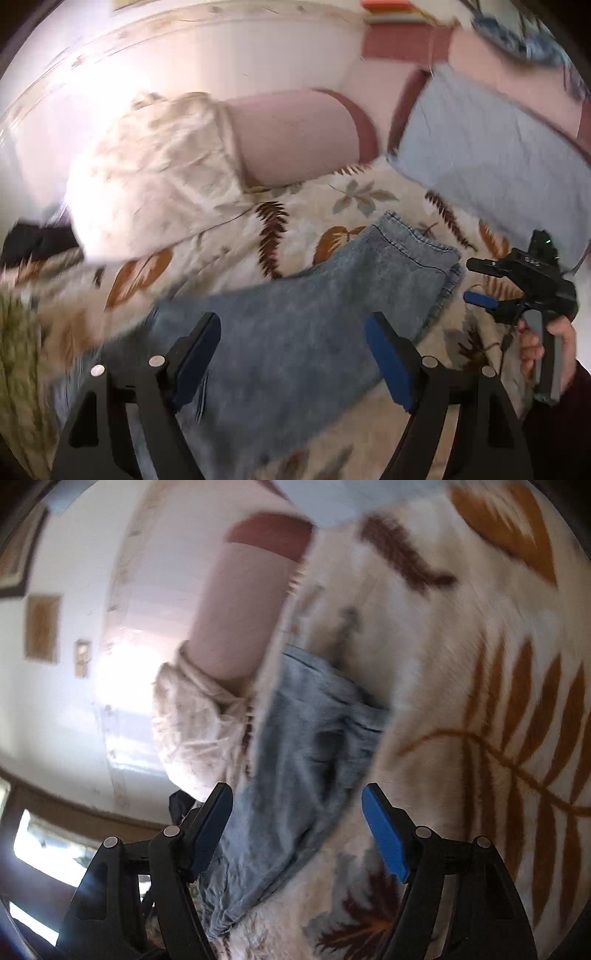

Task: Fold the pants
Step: 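Move both grippers to the jeans leg hems and grasp them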

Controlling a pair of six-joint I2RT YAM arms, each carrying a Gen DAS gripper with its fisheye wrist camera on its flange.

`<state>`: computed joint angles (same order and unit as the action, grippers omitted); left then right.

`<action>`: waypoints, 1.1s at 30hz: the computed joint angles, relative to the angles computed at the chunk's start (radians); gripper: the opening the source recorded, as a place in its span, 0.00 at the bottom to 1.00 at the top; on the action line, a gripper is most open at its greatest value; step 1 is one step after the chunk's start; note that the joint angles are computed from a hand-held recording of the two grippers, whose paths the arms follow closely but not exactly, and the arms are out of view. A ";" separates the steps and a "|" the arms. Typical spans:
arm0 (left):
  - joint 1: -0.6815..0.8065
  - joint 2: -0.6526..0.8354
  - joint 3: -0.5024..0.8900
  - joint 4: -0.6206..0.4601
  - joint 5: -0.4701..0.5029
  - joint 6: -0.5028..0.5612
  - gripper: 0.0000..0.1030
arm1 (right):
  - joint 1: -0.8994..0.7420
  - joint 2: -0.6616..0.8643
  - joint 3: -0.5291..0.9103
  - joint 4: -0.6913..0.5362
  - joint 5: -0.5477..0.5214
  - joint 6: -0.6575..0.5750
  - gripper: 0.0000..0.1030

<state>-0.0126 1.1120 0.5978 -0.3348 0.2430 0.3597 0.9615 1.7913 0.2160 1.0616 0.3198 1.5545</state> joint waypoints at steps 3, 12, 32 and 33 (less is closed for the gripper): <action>-0.153 0.187 0.118 0.039 -0.117 -0.029 0.80 | -0.032 0.025 0.031 -0.006 -0.014 -0.025 0.71; -0.340 0.583 0.438 0.019 -0.260 -0.057 0.80 | -0.141 0.081 0.113 -0.089 -0.098 -0.041 0.71; -0.442 1.051 0.917 -0.162 -0.067 -0.143 0.79 | -0.156 0.123 0.054 -0.049 -0.161 0.005 0.16; -0.440 1.078 0.950 -0.185 -0.040 -0.148 0.77 | -0.152 0.130 0.047 -0.033 -0.155 0.005 0.16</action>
